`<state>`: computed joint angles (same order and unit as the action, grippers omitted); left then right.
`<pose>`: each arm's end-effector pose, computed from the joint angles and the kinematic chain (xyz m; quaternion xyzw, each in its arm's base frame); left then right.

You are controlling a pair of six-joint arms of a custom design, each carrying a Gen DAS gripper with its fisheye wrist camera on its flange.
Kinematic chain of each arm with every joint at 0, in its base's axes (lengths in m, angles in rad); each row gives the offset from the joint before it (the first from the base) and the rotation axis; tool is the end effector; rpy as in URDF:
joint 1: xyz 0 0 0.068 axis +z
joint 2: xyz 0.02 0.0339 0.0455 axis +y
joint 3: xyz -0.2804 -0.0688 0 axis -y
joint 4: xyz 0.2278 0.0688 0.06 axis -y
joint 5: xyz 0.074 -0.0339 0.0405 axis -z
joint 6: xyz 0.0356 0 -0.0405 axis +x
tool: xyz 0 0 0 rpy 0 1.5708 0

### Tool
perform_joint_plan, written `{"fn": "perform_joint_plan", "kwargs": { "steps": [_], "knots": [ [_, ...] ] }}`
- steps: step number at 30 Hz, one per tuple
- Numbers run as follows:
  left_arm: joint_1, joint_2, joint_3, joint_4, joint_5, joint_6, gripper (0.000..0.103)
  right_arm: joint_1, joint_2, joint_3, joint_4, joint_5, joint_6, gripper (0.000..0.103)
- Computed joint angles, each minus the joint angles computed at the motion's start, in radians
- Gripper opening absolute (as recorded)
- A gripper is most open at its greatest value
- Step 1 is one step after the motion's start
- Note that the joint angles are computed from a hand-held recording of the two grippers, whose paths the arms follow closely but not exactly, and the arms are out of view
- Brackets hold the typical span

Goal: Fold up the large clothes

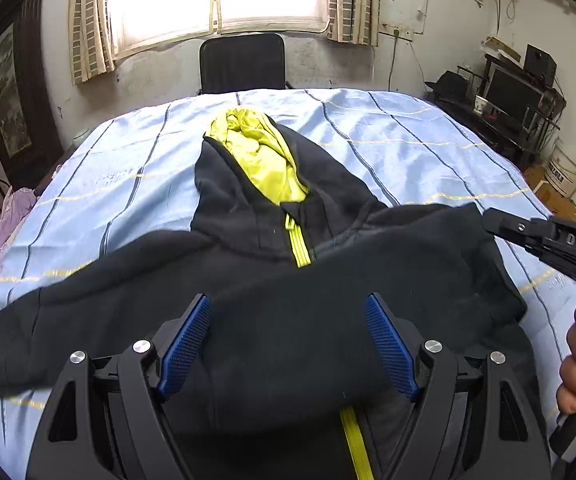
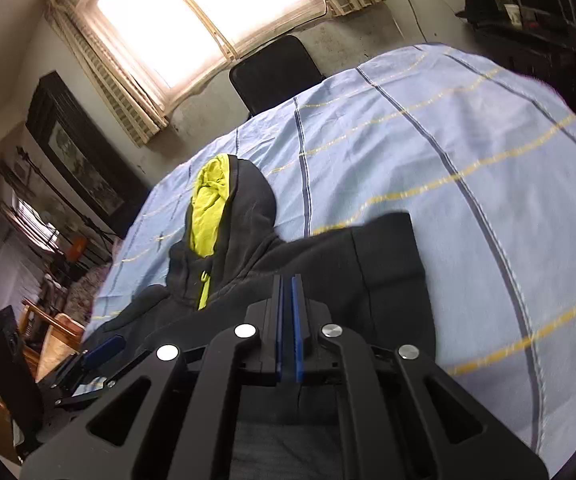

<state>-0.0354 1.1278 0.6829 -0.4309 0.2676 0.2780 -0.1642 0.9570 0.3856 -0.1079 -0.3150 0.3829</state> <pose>0.2002 -0.0165 0.2397 0.1903 0.9133 -0.0837 0.3502 0.1660 -0.0163 0.2022 0.1756 0.8763 0.1871 0.4078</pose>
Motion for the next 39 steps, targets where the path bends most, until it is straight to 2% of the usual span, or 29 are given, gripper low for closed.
{"fn": "perform_joint_plan", "kwargs": {
  "steps": [3,6,8,9,11,14,15,19,22,26,29,31,34,37,39],
  "knots": [
    [0.023,0.09,0.0,0.064,0.01,-0.009,0.08,0.031,0.15,-0.002,0.13,0.109,0.02,0.005],
    [0.072,0.208,0.007,0.101,0.035,0.005,0.08,-0.022,0.302,-0.028,0.264,0.057,0.043,0.005],
    [0.072,0.224,-0.013,0.154,0.004,0.005,0.086,-0.067,0.377,-0.067,0.382,0.006,0.054,0.0],
    [0.076,0.249,0.001,0.142,0.009,0.007,0.087,-0.09,0.389,-0.063,0.381,-0.03,0.055,0.0],
    [0.096,0.275,0.02,0.134,0.042,0.009,0.089,-0.101,0.391,-0.046,0.353,-0.045,0.042,0.0],
    [0.123,0.273,0.028,0.114,0.076,0.031,0.089,-0.058,0.32,-0.053,0.298,0.02,0.034,0.0],
    [0.139,0.265,0.031,0.102,0.091,0.039,0.089,-0.036,0.256,-0.058,0.257,0.037,0.025,0.006],
    [0.236,0.226,0.067,0.029,0.16,0.065,0.089,0.043,0.02,-0.058,0.084,0.04,0.022,0.006],
    [0.33,0.211,0.113,-0.05,0.208,0.098,0.089,0.162,-0.091,-0.063,-0.021,0.097,0.046,0.006],
    [0.529,0.213,0.173,-0.156,0.276,0.222,0.089,0.268,-0.108,-0.083,-0.08,0.144,0.094,0.008],
    [0.695,0.232,0.204,-0.196,0.316,0.321,0.089,0.236,-0.054,-0.115,-0.061,0.083,0.104,0.009],
    [0.795,0.272,0.243,-0.217,0.342,0.368,0.089,0.186,-0.016,-0.16,0.011,0.018,0.102,0.005],
    [0.948,0.381,0.341,-0.26,0.383,0.39,0.089,0.139,-0.017,-0.165,0.003,-0.043,0.108,0.002],
    [1.056,0.525,0.484,-0.342,0.422,0.362,0.089,0.135,-0.113,-0.161,-0.081,-0.06,0.124,0.008],
    [1.107,0.613,0.573,-0.391,0.441,0.326,0.088,0.183,-0.24,-0.146,-0.177,-0.016,0.13,0.01]
  ]
}}
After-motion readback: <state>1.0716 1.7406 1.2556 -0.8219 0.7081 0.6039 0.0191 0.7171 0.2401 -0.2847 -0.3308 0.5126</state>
